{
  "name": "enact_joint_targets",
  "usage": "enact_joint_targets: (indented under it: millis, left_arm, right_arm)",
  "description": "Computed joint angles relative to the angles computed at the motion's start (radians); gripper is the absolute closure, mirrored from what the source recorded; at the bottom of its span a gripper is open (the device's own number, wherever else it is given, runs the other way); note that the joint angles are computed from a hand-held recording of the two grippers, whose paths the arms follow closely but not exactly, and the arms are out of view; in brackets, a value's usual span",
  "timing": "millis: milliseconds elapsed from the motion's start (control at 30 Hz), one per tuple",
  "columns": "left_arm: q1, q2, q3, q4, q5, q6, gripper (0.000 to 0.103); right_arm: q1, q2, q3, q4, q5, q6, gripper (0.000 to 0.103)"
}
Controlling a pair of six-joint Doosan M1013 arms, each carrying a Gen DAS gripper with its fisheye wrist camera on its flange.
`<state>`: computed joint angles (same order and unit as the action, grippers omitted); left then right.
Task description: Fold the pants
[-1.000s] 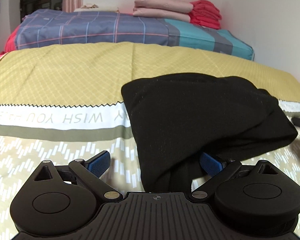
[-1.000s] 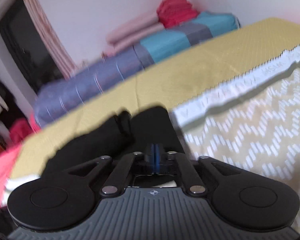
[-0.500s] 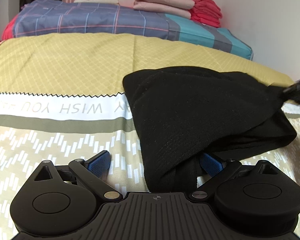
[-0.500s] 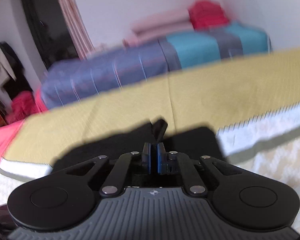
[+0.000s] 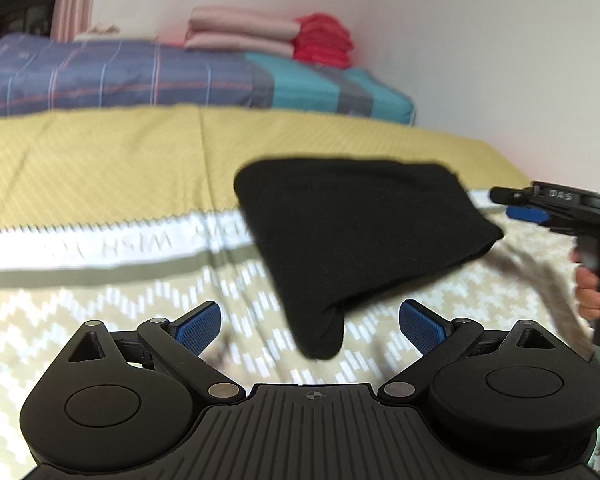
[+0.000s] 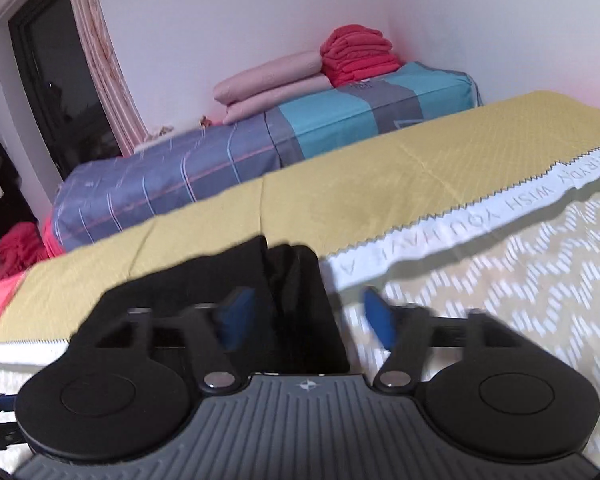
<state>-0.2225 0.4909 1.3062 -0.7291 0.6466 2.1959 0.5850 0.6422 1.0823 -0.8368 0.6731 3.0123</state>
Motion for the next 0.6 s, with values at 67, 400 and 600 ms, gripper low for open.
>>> enact_joint_targets:
  millis: [67, 400, 600]
  left_arm:
    - [0.002, 0.010, -0.029, 0.008, -0.007, -0.034, 0.000]
    - [0.018, 0.254, -0.401, 0.055, 0.339, -0.386, 0.000]
    - [0.032, 0.313, -0.471, -0.119, 0.448, -0.381, 0.000]
  right_arm:
    - [-0.018, 0.010, -0.024, 0.126, -0.018, -0.120, 0.022]
    - [-0.070, 0.031, -0.031, 0.504, -0.102, -0.314, 0.022]
    - [-0.059, 0.018, -0.011, 0.456, -0.149, -0.210, 0.061]
